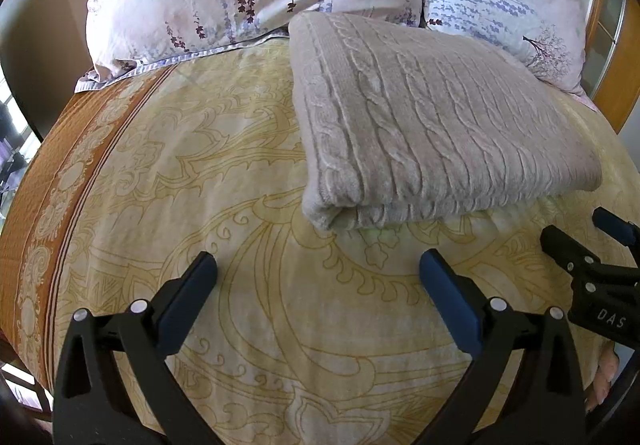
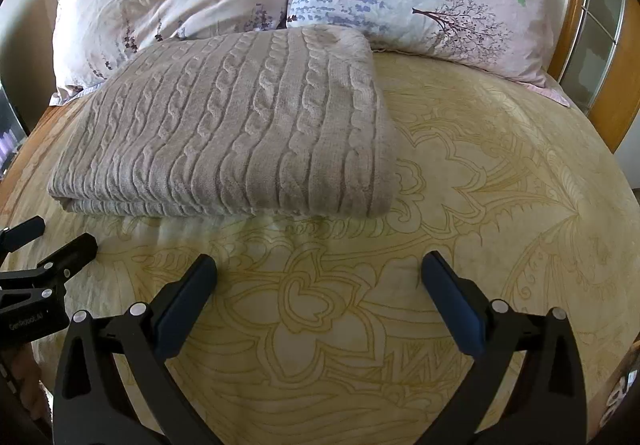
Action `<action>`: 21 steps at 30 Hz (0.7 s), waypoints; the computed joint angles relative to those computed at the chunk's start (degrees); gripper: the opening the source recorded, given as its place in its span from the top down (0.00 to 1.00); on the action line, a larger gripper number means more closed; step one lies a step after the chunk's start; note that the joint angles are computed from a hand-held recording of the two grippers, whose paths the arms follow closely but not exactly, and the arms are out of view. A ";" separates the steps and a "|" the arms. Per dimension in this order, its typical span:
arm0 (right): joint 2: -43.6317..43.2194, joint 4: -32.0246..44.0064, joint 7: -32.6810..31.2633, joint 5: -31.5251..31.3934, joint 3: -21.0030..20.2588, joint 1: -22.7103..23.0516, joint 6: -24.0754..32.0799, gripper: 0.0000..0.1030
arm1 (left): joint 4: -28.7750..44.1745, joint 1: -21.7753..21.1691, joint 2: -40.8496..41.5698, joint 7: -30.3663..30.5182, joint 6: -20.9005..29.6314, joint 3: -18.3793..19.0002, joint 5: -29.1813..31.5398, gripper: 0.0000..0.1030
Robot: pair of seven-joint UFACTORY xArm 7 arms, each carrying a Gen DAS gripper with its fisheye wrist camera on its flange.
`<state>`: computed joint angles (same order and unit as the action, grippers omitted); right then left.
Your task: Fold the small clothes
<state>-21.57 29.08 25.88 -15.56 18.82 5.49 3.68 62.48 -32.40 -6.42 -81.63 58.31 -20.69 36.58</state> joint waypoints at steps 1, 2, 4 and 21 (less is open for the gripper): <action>0.09 0.09 -0.13 0.02 -0.16 0.13 0.02 0.01 | -0.02 -0.03 -0.03 -0.08 0.05 -0.03 0.00 0.02; 0.08 0.07 -0.17 0.04 -0.23 0.19 0.02 0.01 | 0.01 -0.03 0.00 -0.01 0.04 -0.01 -0.01 0.02; 0.12 0.10 -0.27 0.06 -0.33 0.26 0.02 0.01 | 0.04 -0.05 0.03 -0.09 0.08 -0.02 0.04 0.02; 0.08 0.07 -0.60 0.30 -0.54 0.45 0.03 0.01 | 0.11 -0.20 0.19 -0.28 0.11 0.05 0.17 0.02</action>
